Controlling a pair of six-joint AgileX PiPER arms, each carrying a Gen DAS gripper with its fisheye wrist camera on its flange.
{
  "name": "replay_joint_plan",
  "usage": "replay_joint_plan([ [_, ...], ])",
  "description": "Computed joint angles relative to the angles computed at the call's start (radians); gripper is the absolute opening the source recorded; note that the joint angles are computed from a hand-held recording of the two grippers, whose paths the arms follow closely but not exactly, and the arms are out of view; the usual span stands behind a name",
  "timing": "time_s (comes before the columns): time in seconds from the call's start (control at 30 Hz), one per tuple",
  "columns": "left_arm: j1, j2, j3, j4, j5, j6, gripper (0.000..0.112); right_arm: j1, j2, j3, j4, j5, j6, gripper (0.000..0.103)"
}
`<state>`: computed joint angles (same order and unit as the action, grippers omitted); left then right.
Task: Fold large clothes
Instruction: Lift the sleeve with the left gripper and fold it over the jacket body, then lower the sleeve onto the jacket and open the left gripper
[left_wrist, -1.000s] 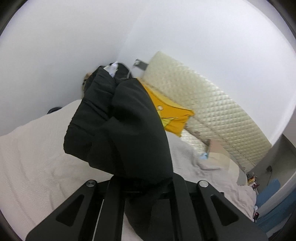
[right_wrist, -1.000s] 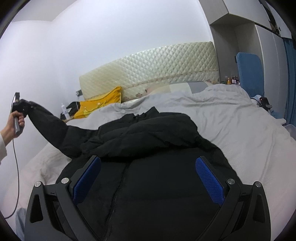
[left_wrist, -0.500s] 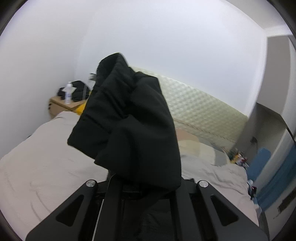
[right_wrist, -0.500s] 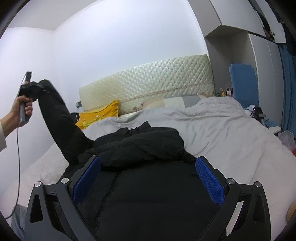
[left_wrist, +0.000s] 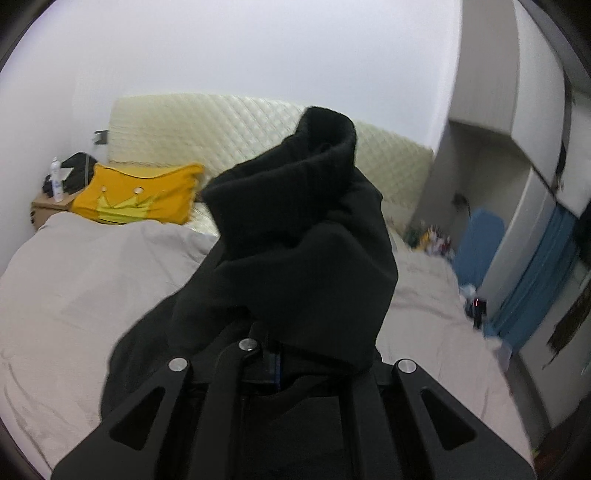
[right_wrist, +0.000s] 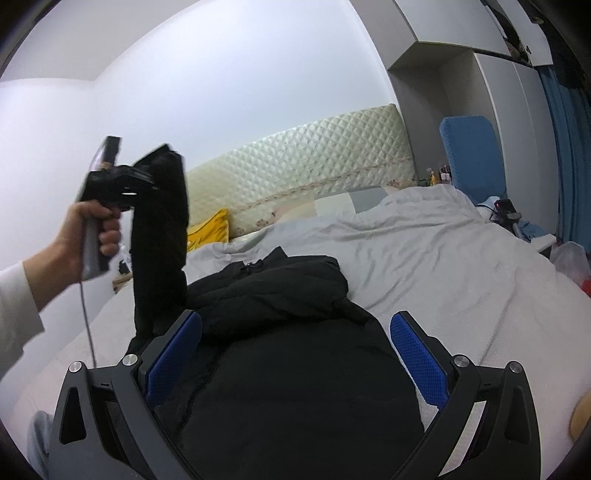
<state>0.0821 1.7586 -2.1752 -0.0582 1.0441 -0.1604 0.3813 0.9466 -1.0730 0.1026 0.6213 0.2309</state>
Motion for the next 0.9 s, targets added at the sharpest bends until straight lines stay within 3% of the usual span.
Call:
replay_joint_plan([
  [0.1,-0.087,0.034,0.031,0.121,-0.02,-0.052,0.007,-0.052,-0.012,0.032,0.107,-0.004,-0.119,0.103],
  [0.23,-0.193,0.084,0.022,0.229,0.026,-0.106,0.007,-0.131,0.019,0.038,0.273,0.029,-0.257,0.103],
  [0.33,-0.296,0.142,-0.001,0.341,0.071,-0.125,0.007,-0.122,0.004,0.05,0.264,0.041,-0.247,0.103],
  [0.5,-0.354,0.188,0.023,0.367,0.078,-0.2,0.007,-0.153,-0.031,0.057,0.292,0.049,-0.258,0.103],
  [0.63,-0.38,0.221,0.005,0.383,0.103,-0.205,0.007,-0.124,-0.014,0.059,0.214,0.04,-0.173,0.103],
  [0.9,-0.36,0.189,0.134,0.322,-0.001,-0.248,0.013,-0.078,0.035,0.022,0.105,0.053,-0.078,0.103],
])
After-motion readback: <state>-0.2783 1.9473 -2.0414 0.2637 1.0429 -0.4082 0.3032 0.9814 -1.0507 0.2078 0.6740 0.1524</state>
